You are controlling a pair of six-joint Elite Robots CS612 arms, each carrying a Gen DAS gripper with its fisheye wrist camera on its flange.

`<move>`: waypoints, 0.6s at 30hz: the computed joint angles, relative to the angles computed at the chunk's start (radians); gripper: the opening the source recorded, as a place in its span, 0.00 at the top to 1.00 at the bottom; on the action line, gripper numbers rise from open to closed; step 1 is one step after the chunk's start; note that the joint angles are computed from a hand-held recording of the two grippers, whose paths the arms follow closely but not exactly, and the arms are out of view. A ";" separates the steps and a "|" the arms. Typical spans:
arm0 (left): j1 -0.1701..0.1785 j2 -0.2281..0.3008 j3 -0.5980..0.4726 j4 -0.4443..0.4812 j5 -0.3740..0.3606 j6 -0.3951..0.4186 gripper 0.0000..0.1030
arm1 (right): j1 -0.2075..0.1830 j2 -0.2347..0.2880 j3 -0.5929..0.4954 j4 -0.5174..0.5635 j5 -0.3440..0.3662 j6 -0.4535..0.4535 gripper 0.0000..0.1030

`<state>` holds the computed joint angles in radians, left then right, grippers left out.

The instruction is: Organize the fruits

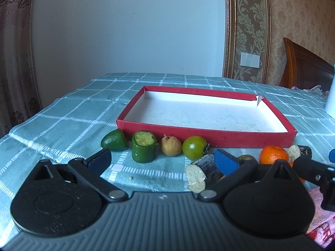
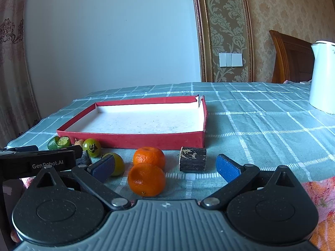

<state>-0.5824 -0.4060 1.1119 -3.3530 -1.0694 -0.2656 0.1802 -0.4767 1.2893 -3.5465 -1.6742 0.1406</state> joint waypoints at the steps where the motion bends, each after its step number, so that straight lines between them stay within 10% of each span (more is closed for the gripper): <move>1: 0.000 0.000 0.000 -0.003 0.001 0.001 0.00 | 0.000 0.000 -0.001 0.004 -0.002 -0.001 0.00; 18: -0.002 -0.001 0.004 -0.013 0.005 0.001 0.00 | 0.003 -0.003 0.004 0.008 -0.006 -0.014 0.00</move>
